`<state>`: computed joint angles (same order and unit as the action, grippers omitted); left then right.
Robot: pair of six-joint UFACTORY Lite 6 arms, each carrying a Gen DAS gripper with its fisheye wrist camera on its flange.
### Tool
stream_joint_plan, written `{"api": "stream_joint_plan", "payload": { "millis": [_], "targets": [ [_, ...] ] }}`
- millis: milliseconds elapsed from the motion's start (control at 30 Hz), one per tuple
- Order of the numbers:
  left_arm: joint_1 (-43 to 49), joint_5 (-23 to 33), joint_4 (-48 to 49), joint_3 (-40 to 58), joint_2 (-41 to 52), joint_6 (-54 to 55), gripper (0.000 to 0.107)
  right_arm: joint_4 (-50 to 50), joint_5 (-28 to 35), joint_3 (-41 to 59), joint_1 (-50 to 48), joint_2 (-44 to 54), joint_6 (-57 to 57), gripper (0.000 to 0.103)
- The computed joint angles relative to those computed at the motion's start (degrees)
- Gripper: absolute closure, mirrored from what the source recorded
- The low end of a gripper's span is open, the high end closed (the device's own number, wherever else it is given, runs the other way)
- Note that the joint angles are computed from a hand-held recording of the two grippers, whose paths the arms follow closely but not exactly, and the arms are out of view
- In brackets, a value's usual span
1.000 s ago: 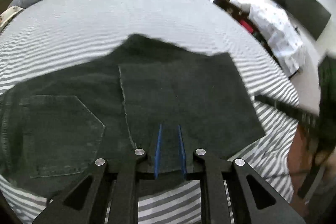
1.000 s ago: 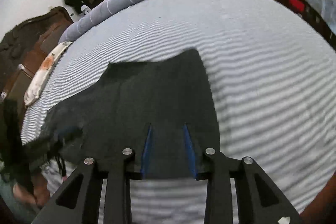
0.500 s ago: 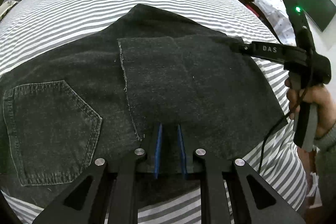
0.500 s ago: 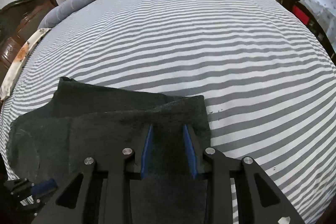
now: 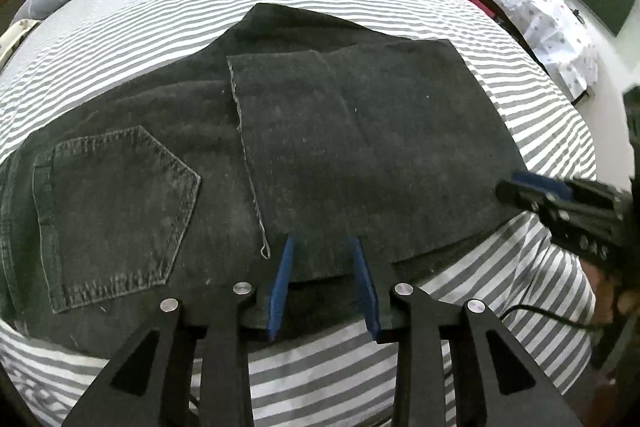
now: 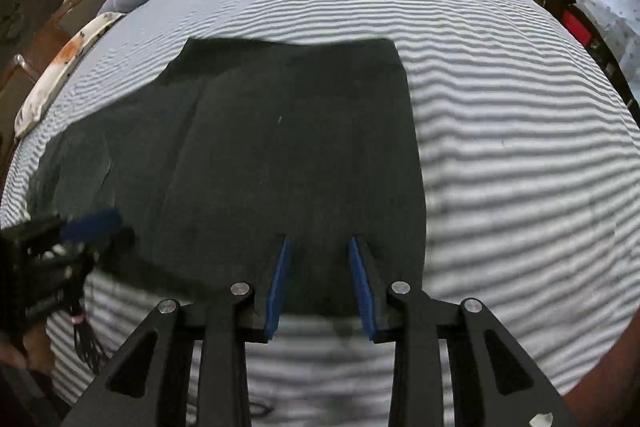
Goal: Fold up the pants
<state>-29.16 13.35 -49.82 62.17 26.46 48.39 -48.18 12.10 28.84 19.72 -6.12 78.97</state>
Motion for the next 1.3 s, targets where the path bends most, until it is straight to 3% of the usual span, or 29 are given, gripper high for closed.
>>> {"api": "stream_joint_plan", "payload": {
  "millis": [267,400,567,667,833,1000,1167,1300],
  "targets": [
    [-0.3,-2.1,-7.1,0.2,1.5,5.4,0.074,6.1,-2.5,2.5,-2.2,5.5,-6.1,0.072],
    [-0.6,-2.6,-4.5,-0.1,1.1,2.5,0.074,4.6,-3.1,2.7,-2.2,5.9,-4.2,0.072],
    [-0.1,-1.8,6.9,-1.5,-1.4,-11.2,0.072,2.5,-2.7,2.2,-2.2,5.8,-2.3,0.072],
    [2.6,-0.1,2.1,-5.6,-5.6,-6.7,0.072,2.2,-2.4,2.6,-2.0,6.2,-1.9,0.072],
    [12.1,5.5,-8.2,-13.5,-14.2,4.4,0.068,-1.9,-1.8,4.8,-0.8,9.0,3.2,0.071],
    [25.8,10.5,-10.7,-16.7,-19.5,8.8,0.062,-3.1,-0.2,6.4,0.6,10.4,5.4,0.069],
    [40.2,16.8,-13.5,-15.4,-18.4,14.3,0.059,-9.4,2.5,4.7,3.2,5.1,14.5,0.066],
    [50.2,22.5,-15.7,-11.5,-12.6,18.0,0.058,-10.4,5.9,3.5,7.5,-0.2,20.3,0.06]
  ]
}}
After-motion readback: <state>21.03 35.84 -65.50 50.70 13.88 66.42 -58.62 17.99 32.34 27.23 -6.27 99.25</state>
